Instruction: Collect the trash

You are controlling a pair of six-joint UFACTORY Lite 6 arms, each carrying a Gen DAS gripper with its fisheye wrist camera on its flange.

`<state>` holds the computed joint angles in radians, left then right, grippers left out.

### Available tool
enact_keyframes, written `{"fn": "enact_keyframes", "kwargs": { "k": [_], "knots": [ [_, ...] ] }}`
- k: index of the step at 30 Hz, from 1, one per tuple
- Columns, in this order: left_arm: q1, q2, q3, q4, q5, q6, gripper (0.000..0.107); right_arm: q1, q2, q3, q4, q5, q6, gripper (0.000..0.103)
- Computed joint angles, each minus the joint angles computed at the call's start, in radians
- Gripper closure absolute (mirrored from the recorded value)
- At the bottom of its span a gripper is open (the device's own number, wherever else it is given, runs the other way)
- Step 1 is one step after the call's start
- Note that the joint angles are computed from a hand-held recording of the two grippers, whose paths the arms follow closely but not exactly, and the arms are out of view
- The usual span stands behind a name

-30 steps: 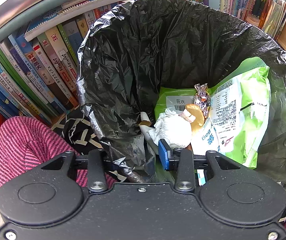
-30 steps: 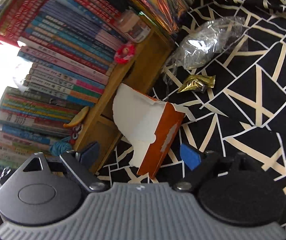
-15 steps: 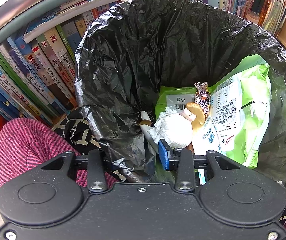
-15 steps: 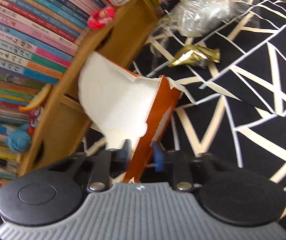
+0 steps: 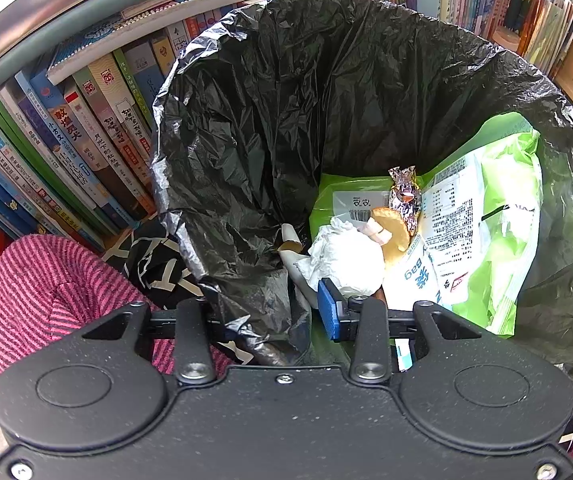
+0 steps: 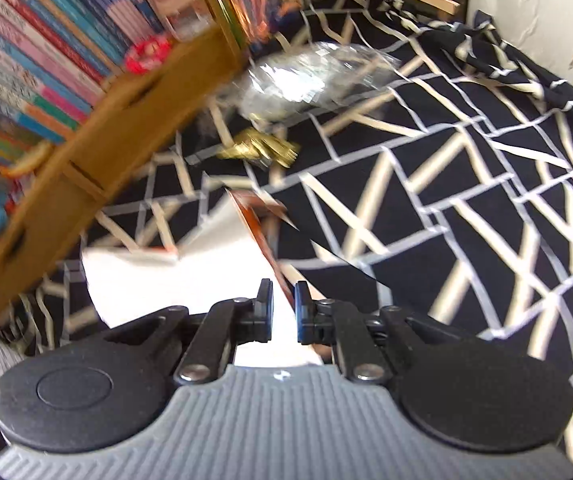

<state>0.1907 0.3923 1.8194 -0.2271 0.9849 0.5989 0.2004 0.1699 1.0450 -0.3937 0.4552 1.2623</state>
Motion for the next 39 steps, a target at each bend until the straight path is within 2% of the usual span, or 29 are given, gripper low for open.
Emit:
{"fn": "enact_keyframes", "kwargs": {
  "k": [3,7,9,12,14,18,20,22,24,27,29,31,33,34,39],
  "knots": [
    [0.003,-0.001,-0.002,-0.004,-0.001,0.003,0.070,-0.011,-0.077,-0.052,0.121,0.053,-0.151,0.078],
    [0.004,-0.003,-0.004,-0.005,-0.001,0.005,0.070,0.010,-0.157,-0.112,0.204,0.045,-0.266,0.042],
    [0.004,-0.002,-0.003,-0.006,-0.001,0.004,0.070,0.029,-0.154,-0.105,0.260,0.029,-0.299,0.034],
    [0.005,-0.003,-0.004,-0.006,-0.002,0.006,0.070,0.021,-0.071,-0.069,0.441,-0.042,-0.362,0.023],
    [0.005,-0.003,-0.004,-0.008,-0.003,0.008,0.070,0.012,-0.009,-0.036,0.473,-0.058,-0.286,0.022],
    [0.005,-0.004,-0.006,-0.009,-0.005,0.008,0.069,0.030,0.134,0.071,0.308,-0.042,0.074,0.018],
    [0.006,-0.004,-0.006,-0.010,-0.004,0.009,0.069,0.050,0.227,0.165,0.221,0.008,0.202,0.017],
    [0.007,-0.005,-0.007,-0.011,-0.004,0.010,0.069,0.084,0.316,0.276,0.118,0.088,0.304,0.011],
    [0.006,-0.005,-0.008,-0.011,-0.004,0.010,0.069,0.112,0.394,0.381,0.077,0.173,0.308,0.013],
    [0.008,-0.006,-0.008,-0.017,-0.003,0.013,0.068,0.146,0.415,0.413,0.041,0.219,0.302,0.026],
    [0.009,-0.006,-0.008,-0.020,-0.004,0.014,0.068,0.149,0.366,0.356,0.031,0.217,0.276,0.039],
    [0.008,-0.007,-0.010,-0.022,-0.006,0.013,0.068,0.136,0.294,0.268,0.046,0.186,0.253,0.066],
    [0.009,-0.006,-0.009,-0.025,-0.005,0.013,0.068,0.117,0.227,0.182,0.074,0.173,0.213,0.079],
    [0.010,-0.006,-0.009,-0.027,-0.005,0.013,0.068,0.113,0.211,0.154,0.073,0.177,0.196,0.071],
    [0.013,-0.004,-0.006,-0.031,-0.003,0.014,0.067,0.116,0.123,0.046,0.092,0.213,0.100,0.072]
  ]
}}
